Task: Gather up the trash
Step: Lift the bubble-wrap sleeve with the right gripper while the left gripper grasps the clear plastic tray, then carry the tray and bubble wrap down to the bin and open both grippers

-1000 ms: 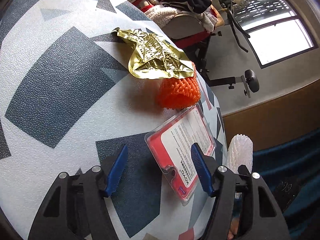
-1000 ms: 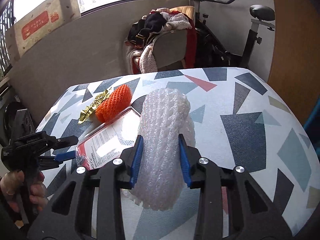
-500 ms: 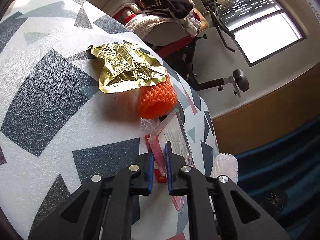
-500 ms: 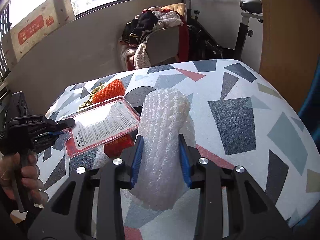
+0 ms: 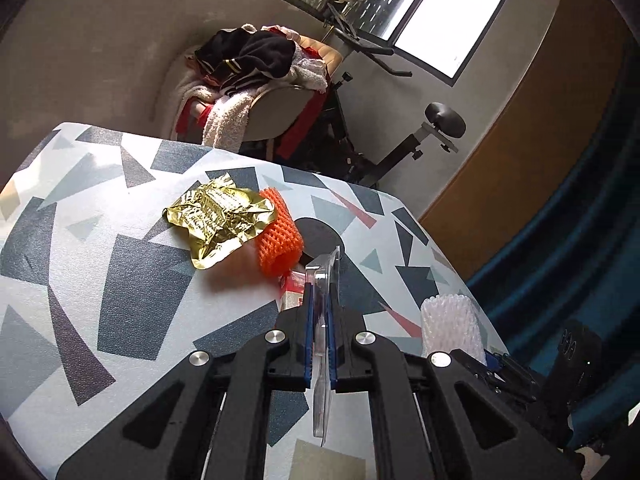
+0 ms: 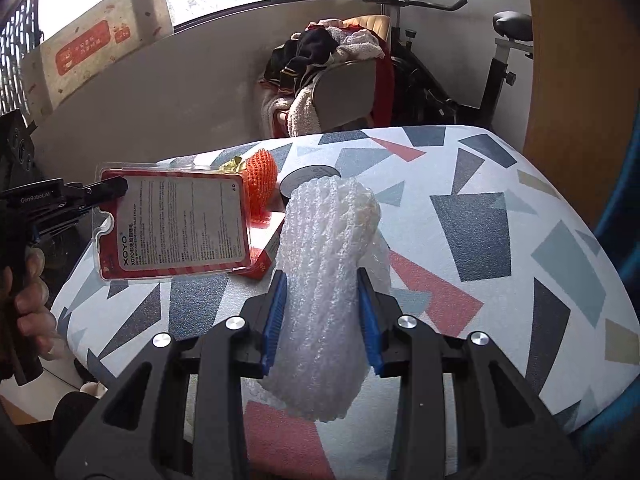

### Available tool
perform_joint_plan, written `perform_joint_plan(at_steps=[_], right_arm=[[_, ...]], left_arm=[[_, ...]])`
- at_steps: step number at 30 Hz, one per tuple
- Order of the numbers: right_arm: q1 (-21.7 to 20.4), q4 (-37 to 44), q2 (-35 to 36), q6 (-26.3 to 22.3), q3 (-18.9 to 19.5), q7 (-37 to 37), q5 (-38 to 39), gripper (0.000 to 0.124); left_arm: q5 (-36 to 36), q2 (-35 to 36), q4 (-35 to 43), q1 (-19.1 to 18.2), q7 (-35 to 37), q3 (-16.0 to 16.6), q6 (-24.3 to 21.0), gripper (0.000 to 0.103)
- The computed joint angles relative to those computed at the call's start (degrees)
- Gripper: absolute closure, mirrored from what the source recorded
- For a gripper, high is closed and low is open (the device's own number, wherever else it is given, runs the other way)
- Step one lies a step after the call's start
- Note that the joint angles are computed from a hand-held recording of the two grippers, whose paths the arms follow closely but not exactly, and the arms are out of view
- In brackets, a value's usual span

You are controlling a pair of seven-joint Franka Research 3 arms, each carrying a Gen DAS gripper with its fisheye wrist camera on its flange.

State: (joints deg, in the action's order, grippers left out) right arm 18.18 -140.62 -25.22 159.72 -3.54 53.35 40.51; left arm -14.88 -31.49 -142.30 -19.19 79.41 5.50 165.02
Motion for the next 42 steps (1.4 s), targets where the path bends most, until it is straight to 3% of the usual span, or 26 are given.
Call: perform_joint_plan(at_steps=[9,15,29,34,42], right_arm=[[0.88,-4.02,-6.11,-0.96,0.81,1.05,-1.28,0.087],[2.07,-6.98,-10.22,-1.37,0.92,1.08,-2.54,0.087],[3.17,-13.98,-18.89,-3.37,1.35,3.72,-5.12,0.087],[3.31,-14.93,-19.50,-3.84,1.32,4.47,-6.03,0.087],[2.93,-15.83,-19.78,-4.77,1.22,5.02,-7.26,0.087]], left_arm=[[3.23,-9.38,-4.94,1.90,-0.53,-1.27,-4.84,0.097],[4.85,-17.71,-9.02,1.81,-0.64,-1.47,-10.45,0.097],[5.85,-39.41,-17.86,-1.89,0.52,-2.85,-30.12,0.097],[6.81,-40.39,-20.21,-2.81,1.99,-4.66,-35.13,0.097],[6.27,-34.02,-22.49,-4.43,3.21,-5.67,-32.02,0.097]])
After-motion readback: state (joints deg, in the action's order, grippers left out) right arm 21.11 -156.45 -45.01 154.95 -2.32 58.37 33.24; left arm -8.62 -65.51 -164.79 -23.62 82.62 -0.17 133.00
